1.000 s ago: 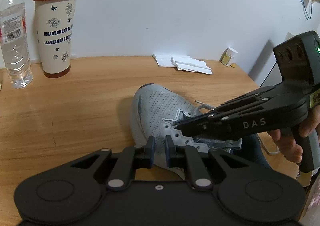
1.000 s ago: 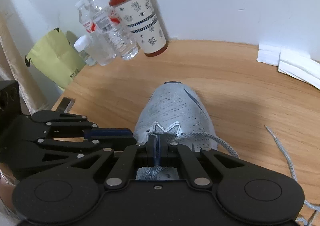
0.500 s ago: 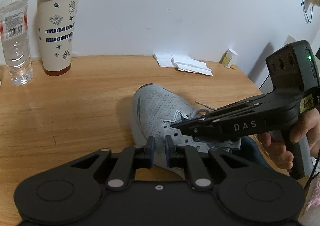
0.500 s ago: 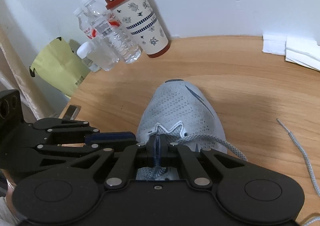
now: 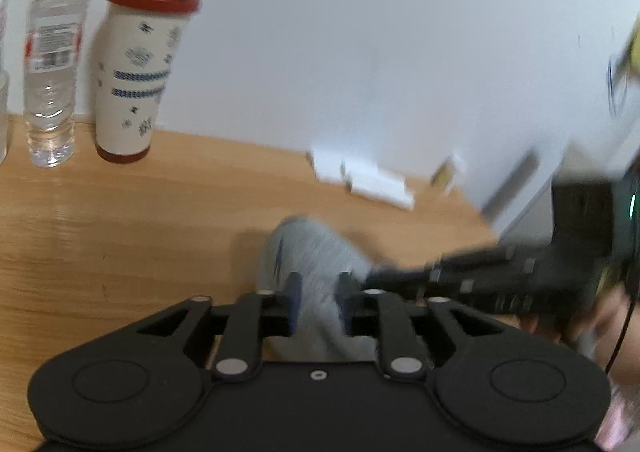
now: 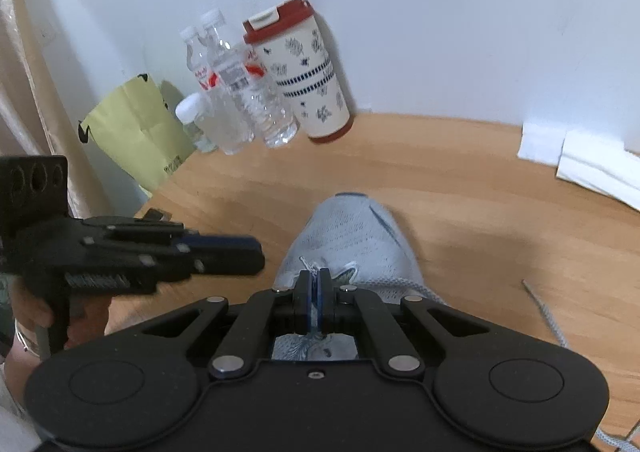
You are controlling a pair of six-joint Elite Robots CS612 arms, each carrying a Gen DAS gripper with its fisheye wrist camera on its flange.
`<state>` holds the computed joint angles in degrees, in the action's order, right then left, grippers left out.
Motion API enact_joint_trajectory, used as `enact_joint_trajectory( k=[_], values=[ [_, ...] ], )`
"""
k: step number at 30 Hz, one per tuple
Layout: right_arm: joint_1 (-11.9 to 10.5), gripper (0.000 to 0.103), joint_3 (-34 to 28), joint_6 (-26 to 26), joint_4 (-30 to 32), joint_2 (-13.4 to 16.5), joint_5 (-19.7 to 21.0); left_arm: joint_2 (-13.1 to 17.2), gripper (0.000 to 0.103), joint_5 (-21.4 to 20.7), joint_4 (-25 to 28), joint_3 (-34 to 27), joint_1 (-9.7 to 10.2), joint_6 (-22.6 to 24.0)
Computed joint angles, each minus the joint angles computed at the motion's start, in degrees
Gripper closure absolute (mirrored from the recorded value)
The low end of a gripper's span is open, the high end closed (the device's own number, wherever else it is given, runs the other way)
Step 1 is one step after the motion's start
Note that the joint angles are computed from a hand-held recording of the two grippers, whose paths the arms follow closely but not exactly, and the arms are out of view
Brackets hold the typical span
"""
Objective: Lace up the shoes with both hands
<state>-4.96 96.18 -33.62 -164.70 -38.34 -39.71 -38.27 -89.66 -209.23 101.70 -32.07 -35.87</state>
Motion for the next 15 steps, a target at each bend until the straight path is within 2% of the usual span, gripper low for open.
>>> enact_joint_trajectory(
  k=[4,7,9,11,15],
  values=[
    [-0.4,0.101,0.7,0.8,-3.2,0.3,2.6,1.1,0.069,-1.2,-4.2,-0.8,0.25,-4.1],
    [-0.7,0.101,1.1,1.9,-6.5,0.7,4.9,2.2,0.069,-3.9,-6.1,-1.8,0.62,-7.6],
    [-0.8,0.101,1.4,2.7,-8.3,0.9,6.1,2.7,0.078,-4.7,-6.7,-2.3,0.64,-8.9],
    [-0.8,0.101,1.6,2.7,-8.9,0.9,6.7,3.2,0.099,-5.4,-7.6,-2.7,0.70,-9.7],
    [-0.6,0.099,2.5,1.0,-11.8,0.6,5.4,3.9,0.101,-6.3,-9.1,-3.3,0.84,-11.6]
  ],
)
